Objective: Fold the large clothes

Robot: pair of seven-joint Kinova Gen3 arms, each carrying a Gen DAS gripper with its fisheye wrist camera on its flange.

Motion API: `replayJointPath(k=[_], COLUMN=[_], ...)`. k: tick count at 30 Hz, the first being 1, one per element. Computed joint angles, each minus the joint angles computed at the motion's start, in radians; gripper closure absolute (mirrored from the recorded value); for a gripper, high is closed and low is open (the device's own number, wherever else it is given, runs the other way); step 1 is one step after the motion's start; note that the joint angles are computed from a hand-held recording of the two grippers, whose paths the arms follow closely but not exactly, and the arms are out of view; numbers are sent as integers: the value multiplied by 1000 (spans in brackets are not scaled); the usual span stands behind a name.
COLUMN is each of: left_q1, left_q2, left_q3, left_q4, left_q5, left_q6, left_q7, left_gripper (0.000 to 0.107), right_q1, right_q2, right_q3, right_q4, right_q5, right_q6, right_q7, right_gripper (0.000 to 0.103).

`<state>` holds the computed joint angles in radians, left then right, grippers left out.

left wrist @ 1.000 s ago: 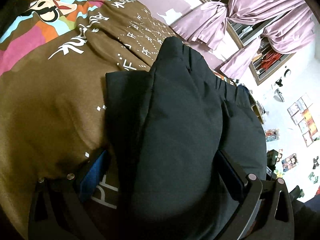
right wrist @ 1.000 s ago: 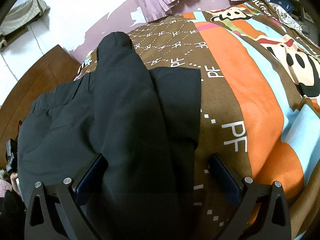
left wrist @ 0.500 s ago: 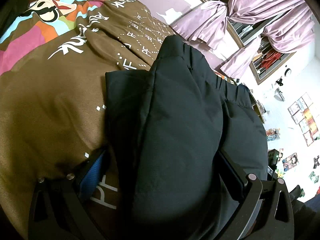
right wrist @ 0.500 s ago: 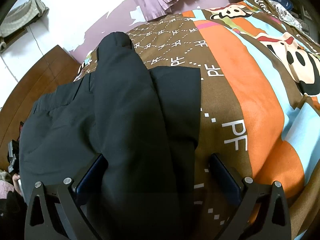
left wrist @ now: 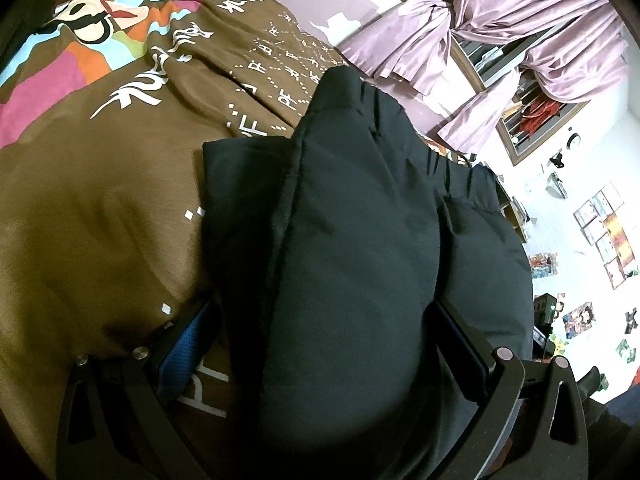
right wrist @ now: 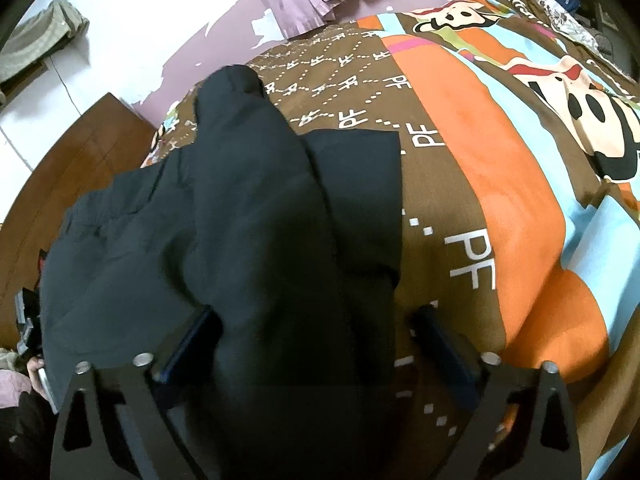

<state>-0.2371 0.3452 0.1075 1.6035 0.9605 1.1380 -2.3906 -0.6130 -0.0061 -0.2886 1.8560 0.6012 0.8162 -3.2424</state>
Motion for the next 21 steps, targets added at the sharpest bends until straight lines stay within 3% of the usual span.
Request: replayJointPath(k=[2,4,9,13,16,21], left_q1=[2,-14,-12,17,51,107], left_q2=[-7,-11,-79,-153,-226,-304], left_q3=[1,5,-16,-39,-53,-78], left_q4=[-3,16,97,134,139,34], left_q5=[-4,38,106,130,120,19], left_q6=[7,24,-10,-40,-61,-11], left_q7=[8,-3,-13,20,29,159], left_gripper=[10,36,66,84,88,89], right_q1=[1,3,-6,-35,-66,-117], right_q2=[-9,-11,-17,-21,7,57], right_q3=[0,-2,-22,-54,-65,-34], right_q4=[1,-11,-30,-79,-160,-256], right_q5=[-14,-38,-16,69,136,213], right_q6=[-21,-25,-24,6,35,15], right_q7=[9,20,-22,-33,-11,-7], right_gripper=[33,47,80,87,88,88])
